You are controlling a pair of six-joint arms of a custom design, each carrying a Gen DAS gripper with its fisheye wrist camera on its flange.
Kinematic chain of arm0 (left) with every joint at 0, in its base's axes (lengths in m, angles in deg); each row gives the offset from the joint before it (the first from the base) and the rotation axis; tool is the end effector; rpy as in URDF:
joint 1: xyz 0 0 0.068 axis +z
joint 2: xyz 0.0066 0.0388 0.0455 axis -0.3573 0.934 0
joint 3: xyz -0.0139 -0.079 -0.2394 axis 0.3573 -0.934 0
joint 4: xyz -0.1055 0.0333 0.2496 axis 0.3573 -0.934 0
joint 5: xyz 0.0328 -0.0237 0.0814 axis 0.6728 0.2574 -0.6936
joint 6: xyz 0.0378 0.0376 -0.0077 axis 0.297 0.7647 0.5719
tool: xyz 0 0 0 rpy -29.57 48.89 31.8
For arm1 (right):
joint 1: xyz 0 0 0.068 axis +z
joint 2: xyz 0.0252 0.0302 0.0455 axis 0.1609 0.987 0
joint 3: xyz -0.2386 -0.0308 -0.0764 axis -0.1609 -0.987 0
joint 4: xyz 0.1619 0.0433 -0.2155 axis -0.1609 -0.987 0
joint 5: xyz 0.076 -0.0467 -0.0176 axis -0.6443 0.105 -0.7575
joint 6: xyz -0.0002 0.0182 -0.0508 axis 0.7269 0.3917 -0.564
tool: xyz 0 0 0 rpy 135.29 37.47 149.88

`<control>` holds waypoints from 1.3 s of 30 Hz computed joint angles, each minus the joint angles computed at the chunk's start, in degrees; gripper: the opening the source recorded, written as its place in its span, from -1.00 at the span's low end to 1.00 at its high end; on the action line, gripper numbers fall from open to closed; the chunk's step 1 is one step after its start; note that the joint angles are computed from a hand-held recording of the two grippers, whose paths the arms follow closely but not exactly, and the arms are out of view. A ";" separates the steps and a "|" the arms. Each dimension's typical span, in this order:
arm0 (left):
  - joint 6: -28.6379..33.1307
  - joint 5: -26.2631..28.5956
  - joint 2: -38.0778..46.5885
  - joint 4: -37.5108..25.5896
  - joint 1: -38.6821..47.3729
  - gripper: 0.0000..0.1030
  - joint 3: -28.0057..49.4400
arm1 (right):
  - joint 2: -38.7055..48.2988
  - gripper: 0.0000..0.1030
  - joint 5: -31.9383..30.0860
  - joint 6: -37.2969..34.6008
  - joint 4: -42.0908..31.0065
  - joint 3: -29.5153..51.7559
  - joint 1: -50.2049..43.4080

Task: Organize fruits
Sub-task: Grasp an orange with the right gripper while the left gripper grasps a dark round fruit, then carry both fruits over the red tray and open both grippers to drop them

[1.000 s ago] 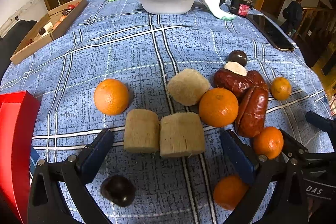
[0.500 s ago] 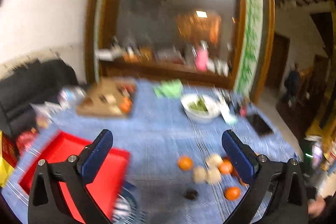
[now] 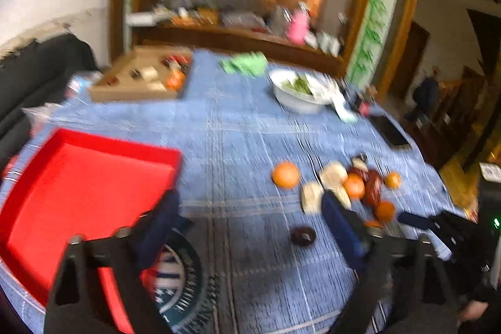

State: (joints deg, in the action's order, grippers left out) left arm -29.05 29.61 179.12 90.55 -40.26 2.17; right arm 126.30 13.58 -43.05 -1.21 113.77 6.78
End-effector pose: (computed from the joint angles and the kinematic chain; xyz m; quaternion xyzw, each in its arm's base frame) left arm 0.2287 -0.0751 0.0382 -0.0346 0.9051 -0.0828 0.4155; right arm 0.2604 -0.0011 0.0130 -0.2190 0.9176 0.0653 0.3253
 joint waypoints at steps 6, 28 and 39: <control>1.70 7.73 10.32 -3.71 -0.32 0.24 7.84 | 6.32 0.12 -0.79 2.78 -1.29 4.51 0.29; 0.66 13.90 12.80 -2.67 1.57 -0.53 8.29 | -0.85 -0.36 -7.36 4.69 -7.92 2.37 -2.48; 9.13 21.26 -14.45 -6.67 33.96 -0.52 -10.52 | -15.82 -0.34 -8.86 15.29 -14.98 0.88 19.43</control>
State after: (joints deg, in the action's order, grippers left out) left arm -19.91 50.88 164.67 83.88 -6.30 -8.35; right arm 110.48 4.72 -27.76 -16.19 114.65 26.21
